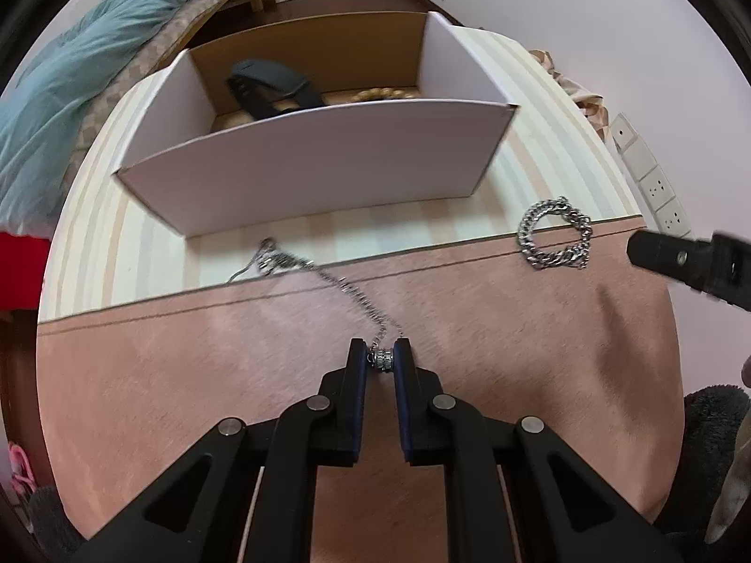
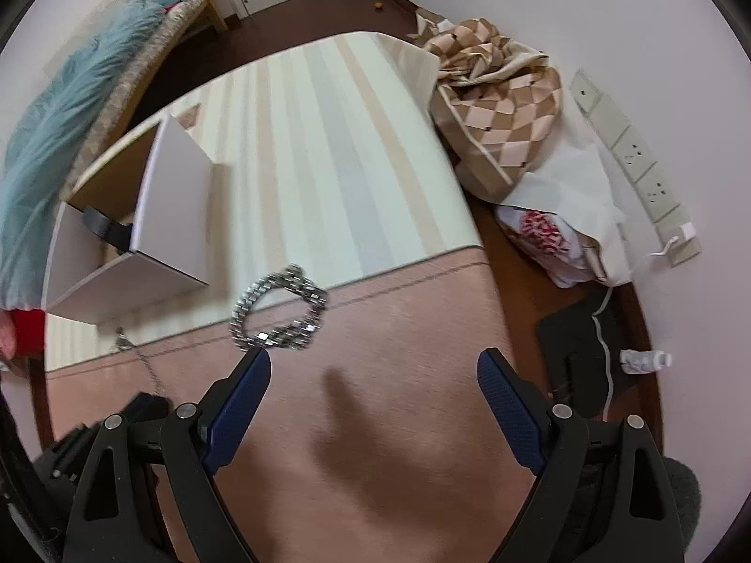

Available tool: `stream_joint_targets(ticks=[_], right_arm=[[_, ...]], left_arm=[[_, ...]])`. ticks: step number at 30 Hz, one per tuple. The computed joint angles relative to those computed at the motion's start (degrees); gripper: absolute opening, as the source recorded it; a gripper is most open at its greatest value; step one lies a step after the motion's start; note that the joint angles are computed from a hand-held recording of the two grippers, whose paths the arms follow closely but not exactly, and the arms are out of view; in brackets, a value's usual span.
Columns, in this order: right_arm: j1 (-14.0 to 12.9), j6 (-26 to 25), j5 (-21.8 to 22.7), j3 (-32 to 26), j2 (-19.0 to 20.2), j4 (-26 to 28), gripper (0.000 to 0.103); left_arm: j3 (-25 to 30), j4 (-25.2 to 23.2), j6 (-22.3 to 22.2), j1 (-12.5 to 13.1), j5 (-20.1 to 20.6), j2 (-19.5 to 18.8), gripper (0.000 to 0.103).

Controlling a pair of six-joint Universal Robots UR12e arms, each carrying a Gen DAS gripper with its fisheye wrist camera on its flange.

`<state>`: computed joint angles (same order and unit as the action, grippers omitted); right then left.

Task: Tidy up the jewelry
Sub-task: 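Grasp the end of the silver necklace chain with the left tool, then grasp the silver curb-link bracelet with the right tool while the left tool holds the chain, then carry the chain and bracelet over the white box with both tools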

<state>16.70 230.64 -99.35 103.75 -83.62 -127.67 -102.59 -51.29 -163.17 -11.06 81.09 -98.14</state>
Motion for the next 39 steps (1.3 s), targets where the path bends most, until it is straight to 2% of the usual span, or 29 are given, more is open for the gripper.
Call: stream_joint_targets(ticks=[3, 8, 11, 12, 13, 14, 15, 28, 39], right_arm=[[0.04, -0.11, 0.51, -0.08, 0.81, -2.75, 0.091], [0.54, -1.63, -2.34, -2.32, 3.65, -2.63, 0.072], [0.63, -3.09, -2.59, -4.21, 5.65, 0.61, 0.051], [1.23, -3.61, -4.61, -4.72, 6.13, 1.0, 0.046], [1.49, -4.32, -4.96, -5.06, 6.46, 1.28, 0.031], [2.01, -4.66, -6.11, -5.75, 6.89, 2.37, 0.024], [2.17, -5.01, -5.69, -5.91, 7.01, 2.32, 0.008], [3.81, -6.56, 2.14, -4.61, 3.71, -10.79, 0.007], [2.76, -9.96, 6.2, -9.13, 2.46, -16.1, 0.007]], left_arm=[[0.0, -0.52, -1.41, 1.25, -0.41, 0.31, 0.009], [0.27, -0.59, -3.31, 3.04, -0.4, 0.55, 0.009], [0.47, -0.59, -4.01, 3.84, -1.0, 0.71, 0.009], [0.58, -0.93, -4.21, 4.25, -1.62, 0.84, 0.009], [0.49, -1.18, -4.49, 4.52, -2.14, 1.1, 0.009], [0.7, -1.74, -4.64, 5.0, -3.08, 1.24, 0.009], [0.81, -2.11, -4.86, 5.38, -3.85, 1.4, 0.009], [3.28, -2.78, -4.36, 8.57, -10.64, 4.19, 0.009], [9.67, -2.26, -4.34, 10.35, -19.74, 3.94, 0.009]])
